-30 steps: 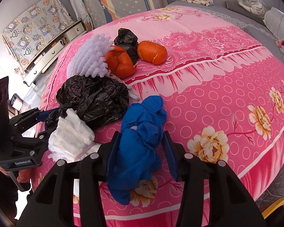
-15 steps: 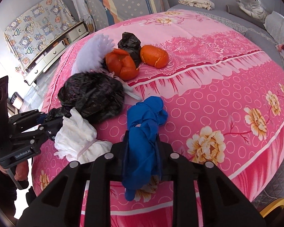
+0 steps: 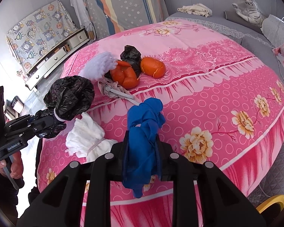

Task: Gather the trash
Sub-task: 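Carry the black bag and blue glove in both tools over the bin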

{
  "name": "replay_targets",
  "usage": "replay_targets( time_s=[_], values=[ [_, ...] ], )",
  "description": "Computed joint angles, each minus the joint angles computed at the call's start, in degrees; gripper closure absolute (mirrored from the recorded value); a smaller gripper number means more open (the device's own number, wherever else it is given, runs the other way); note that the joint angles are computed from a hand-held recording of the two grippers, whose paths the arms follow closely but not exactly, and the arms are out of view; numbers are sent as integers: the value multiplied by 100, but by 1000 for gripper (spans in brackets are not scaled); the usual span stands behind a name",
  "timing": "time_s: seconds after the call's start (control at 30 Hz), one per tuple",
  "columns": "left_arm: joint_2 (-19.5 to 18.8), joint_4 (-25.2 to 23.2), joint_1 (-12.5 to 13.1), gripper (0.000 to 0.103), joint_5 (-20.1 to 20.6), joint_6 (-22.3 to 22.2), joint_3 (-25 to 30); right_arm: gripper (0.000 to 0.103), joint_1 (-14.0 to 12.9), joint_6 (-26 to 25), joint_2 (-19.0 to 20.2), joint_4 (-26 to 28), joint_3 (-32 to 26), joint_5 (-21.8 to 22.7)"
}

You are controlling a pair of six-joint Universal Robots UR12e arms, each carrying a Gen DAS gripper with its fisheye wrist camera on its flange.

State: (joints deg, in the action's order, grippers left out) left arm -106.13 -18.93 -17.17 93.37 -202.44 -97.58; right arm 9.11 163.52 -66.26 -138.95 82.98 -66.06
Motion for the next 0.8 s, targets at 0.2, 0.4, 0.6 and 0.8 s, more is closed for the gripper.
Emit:
replay_targets(
  time_s=[0.2, 0.4, 0.6, 0.8],
  values=[
    [86, 129, -30, 77, 42, -25, -80, 82, -2, -4, -67, -78, 62, 25],
    [138, 213, -83, 77, 130, 50, -103, 82, -21, -14, -131, -156, 118, 39],
    [167, 224, -95, 77, 150, 106, -124, 82, -47, 21, -176, -227, 174, 48],
    [175, 262, -103, 77, 170, 102, -140, 82, -78, 41, -209, -275, 223, 79]
  ],
)
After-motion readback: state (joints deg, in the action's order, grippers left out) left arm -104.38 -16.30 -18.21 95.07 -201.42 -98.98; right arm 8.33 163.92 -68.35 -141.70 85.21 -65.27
